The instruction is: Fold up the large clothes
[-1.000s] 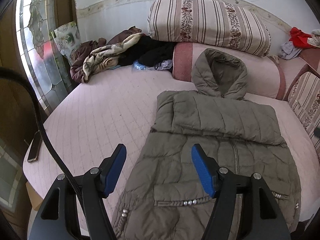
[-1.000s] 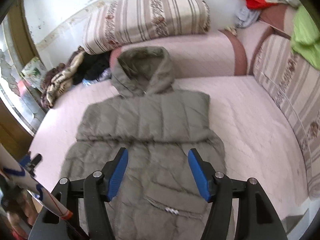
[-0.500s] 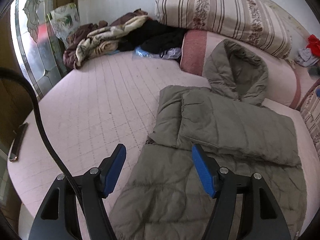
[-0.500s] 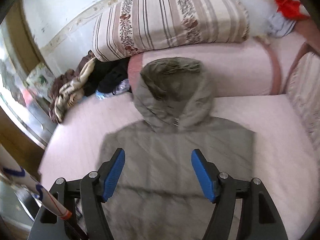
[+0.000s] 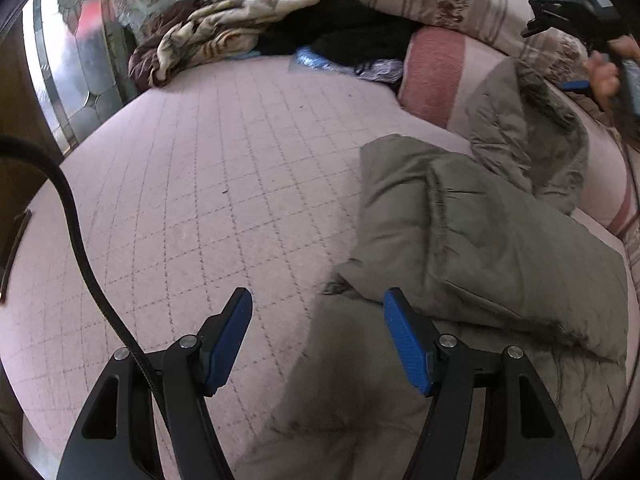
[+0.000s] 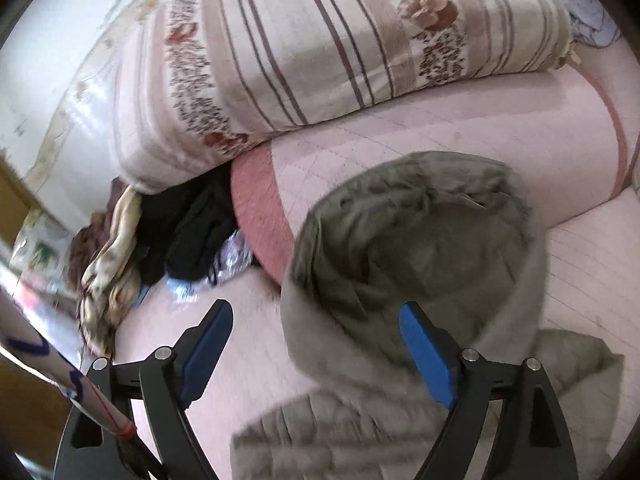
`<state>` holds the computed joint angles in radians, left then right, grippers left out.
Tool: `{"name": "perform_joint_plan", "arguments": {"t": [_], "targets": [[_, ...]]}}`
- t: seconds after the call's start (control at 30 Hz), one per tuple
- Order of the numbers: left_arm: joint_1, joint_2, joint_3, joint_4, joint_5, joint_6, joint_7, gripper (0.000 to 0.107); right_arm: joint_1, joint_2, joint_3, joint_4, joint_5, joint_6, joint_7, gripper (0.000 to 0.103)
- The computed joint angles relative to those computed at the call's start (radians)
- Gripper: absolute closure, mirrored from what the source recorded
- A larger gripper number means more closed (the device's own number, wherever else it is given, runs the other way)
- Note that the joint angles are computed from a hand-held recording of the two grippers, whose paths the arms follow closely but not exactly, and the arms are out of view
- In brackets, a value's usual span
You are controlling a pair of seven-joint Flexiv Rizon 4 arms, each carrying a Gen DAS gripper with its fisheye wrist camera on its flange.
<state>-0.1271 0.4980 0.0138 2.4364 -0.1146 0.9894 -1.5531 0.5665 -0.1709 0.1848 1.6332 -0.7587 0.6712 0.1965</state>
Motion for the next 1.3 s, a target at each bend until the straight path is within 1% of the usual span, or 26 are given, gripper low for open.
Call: {"name": "perform_joint_plan", "arguments": {"t": [0.1,0.2,0.3,0.33,0.37,0.4,0.43,0.47,0.53,0.7,0.83,0.9,0.97,1.03,1.1,1.17,1.23,1.3], "targets": [[-0.004,-0.027,0.02,-0.004,-0.034,-0.013,0.01,0.04,-0.008,-0.061,-0.027,-0.059,0.009,-0.001,-0.019,0.014],[-0.01,-0.051,0.026,-0.008,-0.063,-0.023,0.023,0.039,-0.002,-0.117,-0.055,-0.118,0.019,-0.046,-0.046,0.014],[-0.005,-0.067,0.016,-0.013,-0.056,-0.028,0.029,0.039,-0.004,-0.141,-0.073,-0.129,0.037,-0.058,-0.046,0.014],[-0.01,-0.072,0.016,-0.014,-0.062,-0.029,0.035,0.039,-0.008,-0.143,-0.072,-0.127,0.056,-0.061,-0.05,0.018],[-0.012,-0.075,0.016,-0.013,-0.066,-0.029,0.038,0.039,-0.013,-0.141,-0.071,-0.118,0.069,-0.052,-0.051,0.038],[-0.013,-0.074,0.015,-0.012,-0.066,-0.03,0.039,0.04,-0.022,-0.135,-0.067,-0.102,0.086,-0.028,-0.06,0.053],[-0.015,-0.071,0.015,-0.011,-0.066,-0.031,0.042,0.04,-0.033,-0.126,-0.061,-0.08,0.108,0.009,-0.069,0.085],[-0.016,-0.069,0.015,-0.011,-0.067,-0.033,0.044,0.04,-0.035,-0.116,-0.059,-0.067,0.115,0.021,-0.069,0.091],[-0.021,-0.06,0.016,-0.01,-0.073,-0.035,0.048,0.04,-0.023,-0.082,-0.059,-0.032,0.079,0.009,-0.04,0.093],[-0.026,-0.031,0.024,-0.002,-0.081,-0.033,0.059,0.04,0.016,0.006,-0.003,-0.001,0.026,-0.092,-0.063,0.096],[-0.018,-0.011,0.035,0.002,-0.088,-0.046,0.061,0.04,0.082,0.081,0.077,0.004,-0.005,-0.235,-0.092,0.096],[-0.017,-0.005,0.046,0.003,-0.102,-0.057,0.067,0.04,0.12,0.102,0.116,-0.006,-0.013,-0.32,-0.095,0.096],[-0.012,0.005,0.052,0.005,-0.11,-0.063,0.071,0.04,0.167,0.119,0.159,-0.007,-0.019,-0.39,-0.08,0.097],[-0.005,0.018,0.058,0.009,-0.112,-0.067,0.075,0.04,0.218,0.13,0.201,-0.001,-0.019,-0.443,-0.037,0.097],[0.003,0.033,0.065,0.012,-0.115,-0.08,0.078,0.04,0.261,0.134,0.231,0.014,-0.02,-0.473,0.013,0.097],[0.011,0.046,0.074,0.013,-0.12,-0.095,0.085,0.04,0.304,0.141,0.262,0.052,-0.011,-0.465,0.102,0.097],[0.024,0.055,0.082,0.015,-0.121,-0.101,0.088,0.04,0.335,0.139,0.285,0.108,0.019,-0.418,0.213,0.097],[0.035,0.057,0.09,0.015,-0.129,-0.103,0.091,0.04,0.352,0.124,0.289,0.154,0.053,-0.364,0.287,0.097]]}}
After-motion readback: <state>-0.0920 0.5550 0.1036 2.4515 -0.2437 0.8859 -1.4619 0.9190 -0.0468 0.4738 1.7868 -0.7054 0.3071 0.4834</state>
